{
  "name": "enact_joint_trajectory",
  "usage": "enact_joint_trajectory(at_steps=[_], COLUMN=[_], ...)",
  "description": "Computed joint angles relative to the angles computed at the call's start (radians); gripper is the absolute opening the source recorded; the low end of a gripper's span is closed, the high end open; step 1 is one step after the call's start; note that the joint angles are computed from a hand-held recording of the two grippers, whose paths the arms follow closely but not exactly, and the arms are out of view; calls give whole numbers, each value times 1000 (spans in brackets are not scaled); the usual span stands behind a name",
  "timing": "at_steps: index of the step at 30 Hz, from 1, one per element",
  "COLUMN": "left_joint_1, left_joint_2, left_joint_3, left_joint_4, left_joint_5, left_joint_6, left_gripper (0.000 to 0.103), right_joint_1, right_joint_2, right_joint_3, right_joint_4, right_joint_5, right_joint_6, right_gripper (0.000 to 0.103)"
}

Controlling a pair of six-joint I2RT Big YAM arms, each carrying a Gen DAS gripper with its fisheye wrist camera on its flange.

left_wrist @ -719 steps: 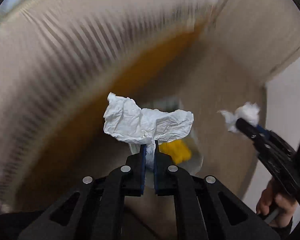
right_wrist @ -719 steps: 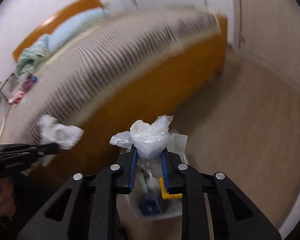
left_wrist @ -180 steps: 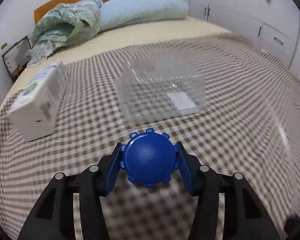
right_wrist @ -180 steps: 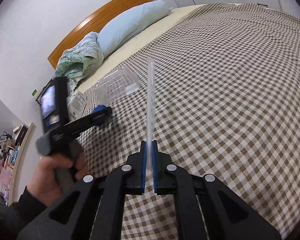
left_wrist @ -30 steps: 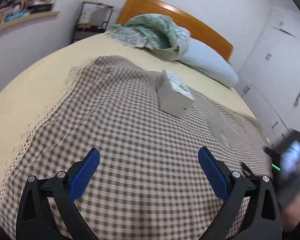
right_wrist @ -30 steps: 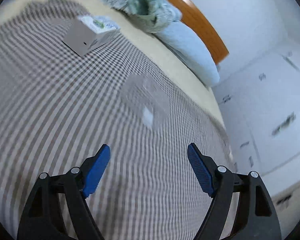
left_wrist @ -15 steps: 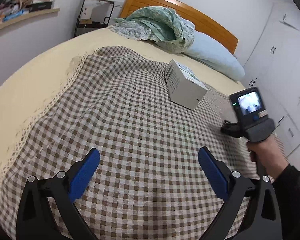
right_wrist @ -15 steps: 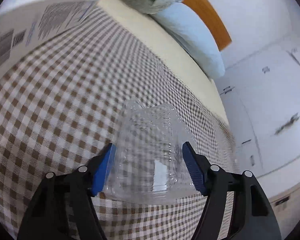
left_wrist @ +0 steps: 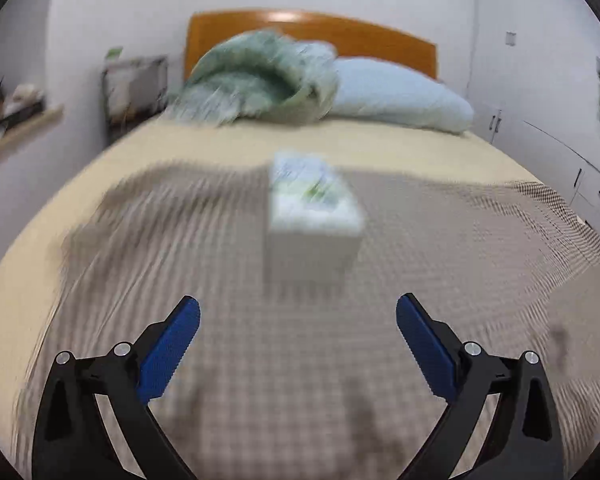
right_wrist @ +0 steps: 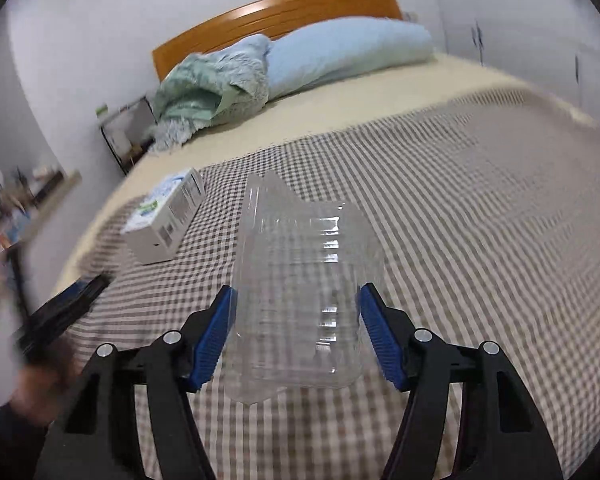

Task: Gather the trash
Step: 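Grasp the white milk carton with the left tool while the right tool grasps the clear tray, then carry the clear tray to the bin and open the right tool over it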

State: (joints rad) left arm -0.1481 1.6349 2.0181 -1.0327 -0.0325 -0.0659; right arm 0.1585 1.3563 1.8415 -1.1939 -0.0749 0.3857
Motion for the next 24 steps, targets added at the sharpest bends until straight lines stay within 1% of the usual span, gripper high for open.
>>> enact_joint_trajectory(at_steps=[1, 2, 3, 4, 6, 7, 8, 9, 11, 12, 13, 15, 17, 20, 21, 23, 24], left_joint_1=[-25, -47, -59, -66, -68, -68, -71, -72, -66, -64, -66, -69, -64, -71, -75, -85, -91], left_joint_2=[80, 167, 215, 257, 318, 336, 344, 342, 286, 244, 214, 133, 42, -105, -131, -218, -246], left_joint_3=[104, 222, 290, 339, 422, 447, 453, 453, 381, 337, 307, 229, 159, 75, 69, 46, 53], left_joint_4=[-52, -121, -159, -167, -208, -223, -230, -236, -208, -209, -207, -205, -221, -258, -274, -305, -328], left_joint_5=[-67, -146, -192, -212, -200, -196, -226, -234, -184, -154, -154, -156, -120, -95, -93, -61, -51], left_joint_6=[23, 40, 34, 18, -14, -23, -29, -31, -56, -44, -38, -51, -67, -42, -35, -39, -37], left_gripper=[95, 95, 95, 95, 95, 93, 73, 70, 70, 70, 70, 70, 70, 70, 70, 69, 69], right_joint_1=[2, -4, -8, -12, -13, -14, -16, -24, -42, -43, -43, -43, -40, -27, -21, -6, -2], right_joint_2=[-15, -21, -32, -49, -78, -74, -72, -80, -112, -124, -138, -164, -198, -260, -285, -338, -367], right_joint_3=[4, 2, -13, -32, -71, -78, -85, -97, -133, -146, -156, -173, -188, -199, -199, -199, -196], right_joint_4=[-27, -33, -30, -34, -25, -18, -14, -12, -7, -11, -17, -29, -42, -83, -102, -142, -167], right_joint_5=[15, 14, 4, -10, -18, -25, -31, -38, -52, -47, -38, -41, -45, -49, -48, -24, -13], right_joint_6=[-15, -33, -41, -54, -70, -74, -74, -66, -46, -35, -26, -13, 12, 47, 56, 72, 78], right_gripper=[62, 62, 62, 62, 62, 62, 62, 62, 62, 62, 61, 61, 61, 60, 60, 60, 60])
